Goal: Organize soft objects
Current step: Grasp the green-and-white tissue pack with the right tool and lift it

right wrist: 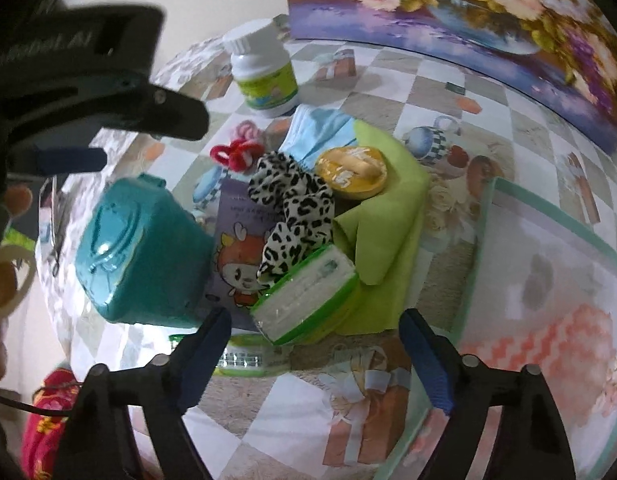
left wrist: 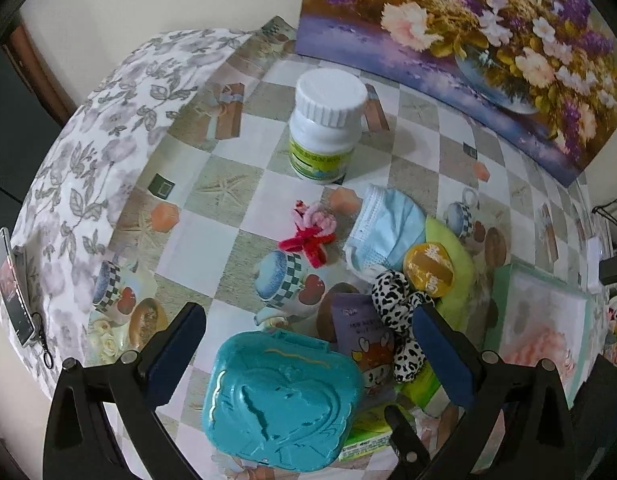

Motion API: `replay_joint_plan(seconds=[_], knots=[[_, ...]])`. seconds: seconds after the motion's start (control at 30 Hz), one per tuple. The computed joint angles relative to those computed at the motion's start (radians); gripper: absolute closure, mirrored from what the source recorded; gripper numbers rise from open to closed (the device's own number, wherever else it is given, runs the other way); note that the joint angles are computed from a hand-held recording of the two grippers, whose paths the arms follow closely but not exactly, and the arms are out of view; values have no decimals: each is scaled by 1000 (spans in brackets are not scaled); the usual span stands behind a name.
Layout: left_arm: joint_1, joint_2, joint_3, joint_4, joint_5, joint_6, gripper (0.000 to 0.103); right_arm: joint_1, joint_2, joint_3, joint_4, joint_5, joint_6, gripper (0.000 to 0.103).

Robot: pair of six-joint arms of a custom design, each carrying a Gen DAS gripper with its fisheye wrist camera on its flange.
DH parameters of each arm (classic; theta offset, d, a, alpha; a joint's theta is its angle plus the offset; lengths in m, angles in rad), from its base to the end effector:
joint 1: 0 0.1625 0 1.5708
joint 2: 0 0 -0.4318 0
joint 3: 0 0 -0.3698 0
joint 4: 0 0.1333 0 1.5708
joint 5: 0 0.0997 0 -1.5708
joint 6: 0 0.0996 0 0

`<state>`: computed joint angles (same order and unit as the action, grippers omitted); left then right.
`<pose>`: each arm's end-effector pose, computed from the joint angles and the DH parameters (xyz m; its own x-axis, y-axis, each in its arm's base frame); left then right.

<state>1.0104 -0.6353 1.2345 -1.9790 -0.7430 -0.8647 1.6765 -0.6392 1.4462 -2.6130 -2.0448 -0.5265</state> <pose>-0.2172 -0.7350 0.1251 -0.7207 -0.3226 -0.6136 -0.0409 0.9033 -0.4270 0.1633 -0.7067 0.0901 -0.7231 -0.4757 0.5009 -0.5390 0.8421 0.0216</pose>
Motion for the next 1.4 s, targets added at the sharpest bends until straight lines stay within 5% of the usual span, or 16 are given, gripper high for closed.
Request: replay_joint_plan(seconds=[0.47, 1.4], knots=[[16, 16, -25, -11, -36, 14, 0, -30, 25, -32, -20, 65, -62, 45], [6, 54, -48, -73, -44, 99, 2, -45, -37, -15, -93, 137, 16, 48]])
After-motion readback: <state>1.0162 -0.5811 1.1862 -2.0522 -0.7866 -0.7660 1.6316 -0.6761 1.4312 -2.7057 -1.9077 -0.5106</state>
